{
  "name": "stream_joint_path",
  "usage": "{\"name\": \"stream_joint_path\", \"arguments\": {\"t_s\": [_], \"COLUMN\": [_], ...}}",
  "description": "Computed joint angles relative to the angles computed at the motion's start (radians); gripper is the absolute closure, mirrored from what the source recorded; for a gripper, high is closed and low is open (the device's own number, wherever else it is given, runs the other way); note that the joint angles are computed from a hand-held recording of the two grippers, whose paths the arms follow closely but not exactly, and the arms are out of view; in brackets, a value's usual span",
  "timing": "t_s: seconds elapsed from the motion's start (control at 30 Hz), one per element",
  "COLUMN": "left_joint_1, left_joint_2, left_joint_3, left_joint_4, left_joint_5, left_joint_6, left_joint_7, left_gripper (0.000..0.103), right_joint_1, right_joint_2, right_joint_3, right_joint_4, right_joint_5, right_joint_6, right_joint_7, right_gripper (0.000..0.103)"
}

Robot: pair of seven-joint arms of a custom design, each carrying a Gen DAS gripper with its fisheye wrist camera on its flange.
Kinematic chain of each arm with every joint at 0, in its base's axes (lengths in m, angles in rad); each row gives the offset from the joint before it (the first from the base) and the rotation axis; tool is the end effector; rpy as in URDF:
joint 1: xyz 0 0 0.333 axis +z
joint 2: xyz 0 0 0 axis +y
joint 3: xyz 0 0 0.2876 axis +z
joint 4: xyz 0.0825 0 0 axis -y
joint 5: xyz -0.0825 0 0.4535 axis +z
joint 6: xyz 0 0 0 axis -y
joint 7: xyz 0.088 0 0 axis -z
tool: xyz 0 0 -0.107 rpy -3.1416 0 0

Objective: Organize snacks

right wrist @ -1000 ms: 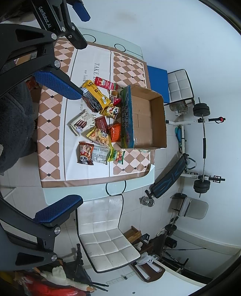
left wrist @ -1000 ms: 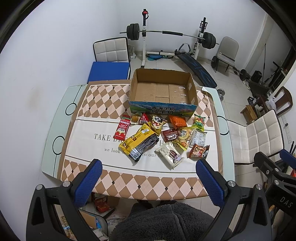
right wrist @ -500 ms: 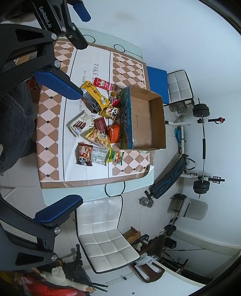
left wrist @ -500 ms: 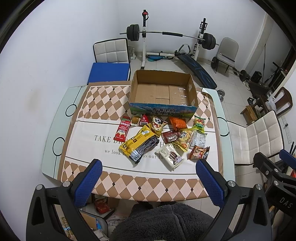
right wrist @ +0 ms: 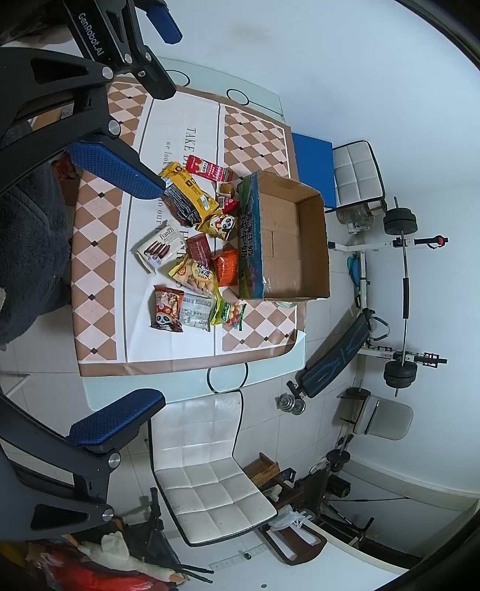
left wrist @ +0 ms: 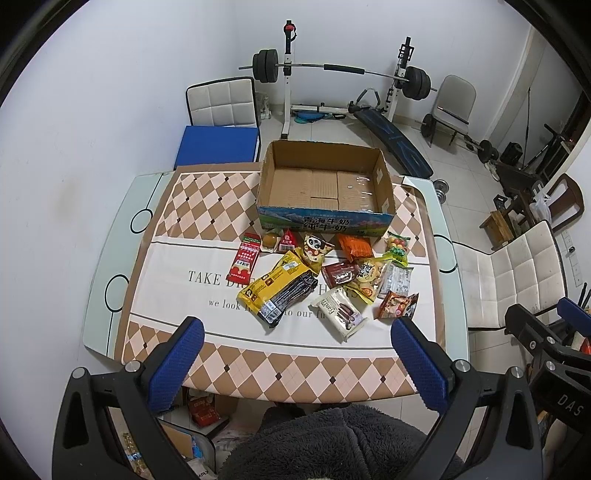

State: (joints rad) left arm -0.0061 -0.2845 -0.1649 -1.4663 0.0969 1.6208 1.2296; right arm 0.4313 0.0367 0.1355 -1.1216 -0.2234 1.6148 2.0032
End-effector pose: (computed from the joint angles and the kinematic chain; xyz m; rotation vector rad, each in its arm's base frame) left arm 0.5045 -0.0964 0.8196 -2.1273 1.7695 -0.4270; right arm 0.5200 0.3010 0.8199 -2.0149 1.8395 -0.4684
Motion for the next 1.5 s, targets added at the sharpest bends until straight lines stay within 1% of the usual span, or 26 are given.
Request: {"name": "stream_joint_path", "arguments": {"t_s": [0.3,0.43,0.6,0.7,0.73,0.77,0.87,0.93,0.97,1.07,1.1,1.13,1.2,1.33,1.37,1.43,1.5], "left_joint_1": [-0.001,-0.002,-0.003,-0.003,-0.002,-0.001,0.011,0.022,0.027,0.04,0.043,0.045,0.046,0.039,0.037,0.034,0.031], "left_joint_2": [0.004,0.017,0.017,0.034,0.04,0.042,0.052,0.074,0.085,0.107,0.127,0.145,0.182,0.269,0.296,0.351,0.392], "left_joint_3": [-0.001,0.0,0.0,-0.004,-0.004,-0.003,0.006,0.013,0.017,0.034,0.037,0.043,0.05,0.059,0.061,0.067,0.071], "left_joint_4": [0.003,0.018,0.017,0.028,0.028,0.019,-0.018,-0.041,-0.054,-0.099,-0.103,-0.108,-0.12,-0.129,-0.129,-0.112,-0.1], "left_joint_5": [0.002,0.004,0.005,0.021,0.027,0.035,0.065,0.097,0.111,0.129,0.137,0.134,0.137,0.121,0.114,0.09,0.076], "left_joint_6": [0.002,-0.001,0.0,0.004,0.014,0.032,0.085,0.109,0.118,0.128,0.131,0.136,0.148,0.167,0.172,0.166,0.167], "left_joint_7": [-0.002,-0.002,-0.002,-0.003,-0.003,-0.006,-0.012,-0.008,-0.002,0.041,0.065,0.092,0.152,0.296,0.334,0.391,0.436], "left_gripper": [0.0,0.0,0.0,0.0,0.0,0.0,0.0,0.0,0.0,0.0,0.0,0.0,0.0,0.0,0.0,0.002,0.003], "right_joint_1": [-0.003,0.001,0.002,0.004,0.011,0.012,0.001,-0.004,-0.016,-0.035,-0.036,-0.044,-0.047,-0.037,-0.035,-0.014,0.005], "right_joint_2": [-0.019,0.007,0.001,0.022,0.066,0.085,0.093,0.131,0.116,0.149,0.181,0.187,0.247,0.423,0.446,0.531,0.602], "right_joint_3": [0.002,0.004,0.001,0.0,0.005,0.001,-0.014,-0.019,-0.024,-0.027,-0.026,-0.028,-0.024,-0.013,-0.011,-0.012,-0.012], "right_joint_4": [-0.013,0.009,0.003,0.035,0.084,0.099,0.056,0.053,0.006,-0.048,-0.042,-0.072,-0.068,0.04,0.048,0.116,0.165], "right_joint_5": [0.005,0.002,0.003,0.007,-0.001,0.008,0.052,0.075,0.102,0.163,0.173,0.189,0.212,0.24,0.247,0.231,0.219], "right_joint_6": [-0.008,-0.005,-0.005,-0.02,-0.021,-0.017,0.021,0.042,0.059,0.115,0.117,0.13,0.141,0.091,0.089,0.058,0.046], "right_joint_7": [-0.001,-0.001,0.001,0.011,0.022,0.031,0.051,0.056,0.053,0.043,0.04,0.03,-0.001,-0.071,-0.09,-0.125,-0.18], "right_gripper": [0.0,0.0,0.0,0.0,0.0,0.0,0.0,0.0,0.0,0.0,0.0,0.0,0.0,0.0,0.0,0.0,0.0]}}
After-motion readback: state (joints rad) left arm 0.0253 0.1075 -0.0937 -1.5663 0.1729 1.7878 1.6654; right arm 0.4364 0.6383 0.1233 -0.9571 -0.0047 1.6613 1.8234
